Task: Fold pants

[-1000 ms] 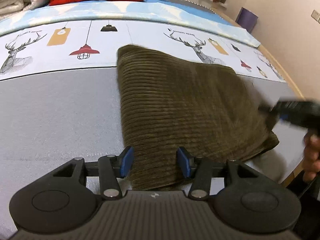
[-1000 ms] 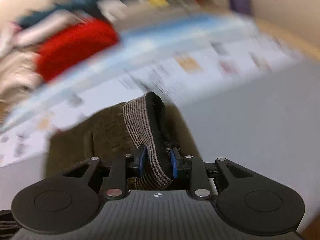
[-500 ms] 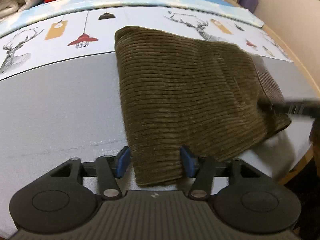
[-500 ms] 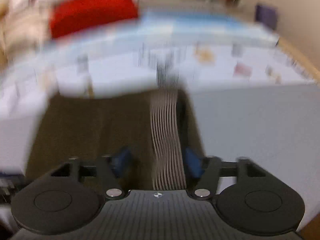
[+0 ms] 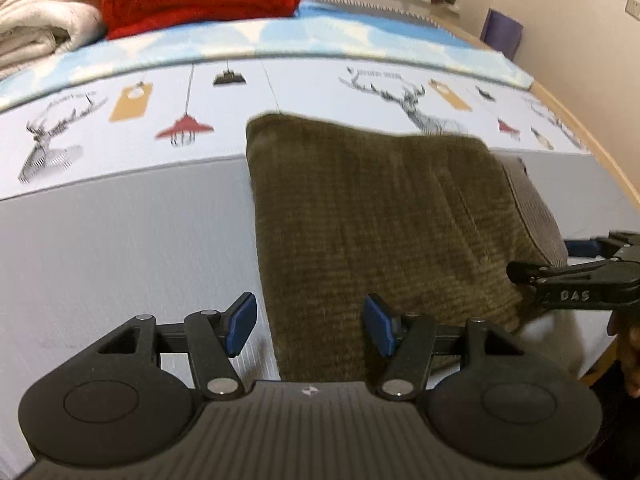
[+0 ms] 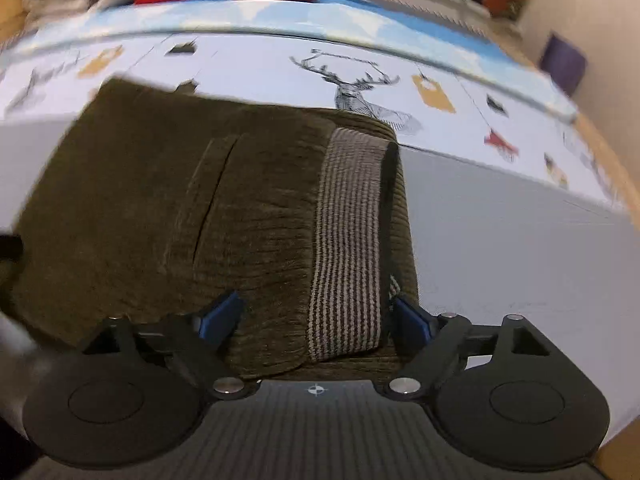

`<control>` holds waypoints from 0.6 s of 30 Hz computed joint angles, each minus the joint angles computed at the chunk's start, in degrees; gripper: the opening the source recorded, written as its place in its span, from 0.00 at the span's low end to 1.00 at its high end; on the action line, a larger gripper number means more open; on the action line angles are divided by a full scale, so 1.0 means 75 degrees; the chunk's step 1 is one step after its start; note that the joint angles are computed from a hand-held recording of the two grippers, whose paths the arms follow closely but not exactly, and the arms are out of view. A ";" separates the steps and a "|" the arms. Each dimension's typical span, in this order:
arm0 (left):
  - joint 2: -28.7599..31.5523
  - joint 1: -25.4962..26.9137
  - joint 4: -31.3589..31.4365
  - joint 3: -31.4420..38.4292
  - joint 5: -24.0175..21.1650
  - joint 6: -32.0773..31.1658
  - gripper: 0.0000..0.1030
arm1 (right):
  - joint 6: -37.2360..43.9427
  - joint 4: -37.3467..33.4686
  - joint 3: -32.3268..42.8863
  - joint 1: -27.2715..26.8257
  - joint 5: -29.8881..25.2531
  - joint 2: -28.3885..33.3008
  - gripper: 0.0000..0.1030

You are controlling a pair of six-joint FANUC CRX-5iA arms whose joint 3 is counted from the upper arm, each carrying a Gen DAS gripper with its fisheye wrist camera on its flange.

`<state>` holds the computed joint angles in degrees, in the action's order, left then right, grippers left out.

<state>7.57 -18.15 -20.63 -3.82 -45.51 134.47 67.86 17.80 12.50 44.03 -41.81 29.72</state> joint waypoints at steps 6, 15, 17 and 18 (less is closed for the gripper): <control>-0.0489 0.0215 0.0127 -0.0069 0.0432 -0.0485 0.63 | -0.0614 -0.0032 0.0107 -0.0243 0.0525 -0.0196 0.78; 0.0066 0.1452 0.2750 0.0261 0.0648 -0.3913 0.86 | 0.2151 -0.2903 0.3570 -0.1055 -0.1988 0.1395 0.88; 0.0411 0.1745 0.3630 0.0192 0.0621 -0.4485 0.90 | 0.2245 -0.3446 0.4698 -0.1256 -0.3274 0.2102 0.88; 0.0611 0.1855 0.3937 0.0194 0.0544 -0.4552 0.90 | 0.2194 -0.3749 0.4896 -0.1352 -0.3582 0.2219 0.93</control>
<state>12.15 -4.23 8.90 -2.36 -41.43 100.33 84.31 -10.31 49.22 33.89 -68.68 46.37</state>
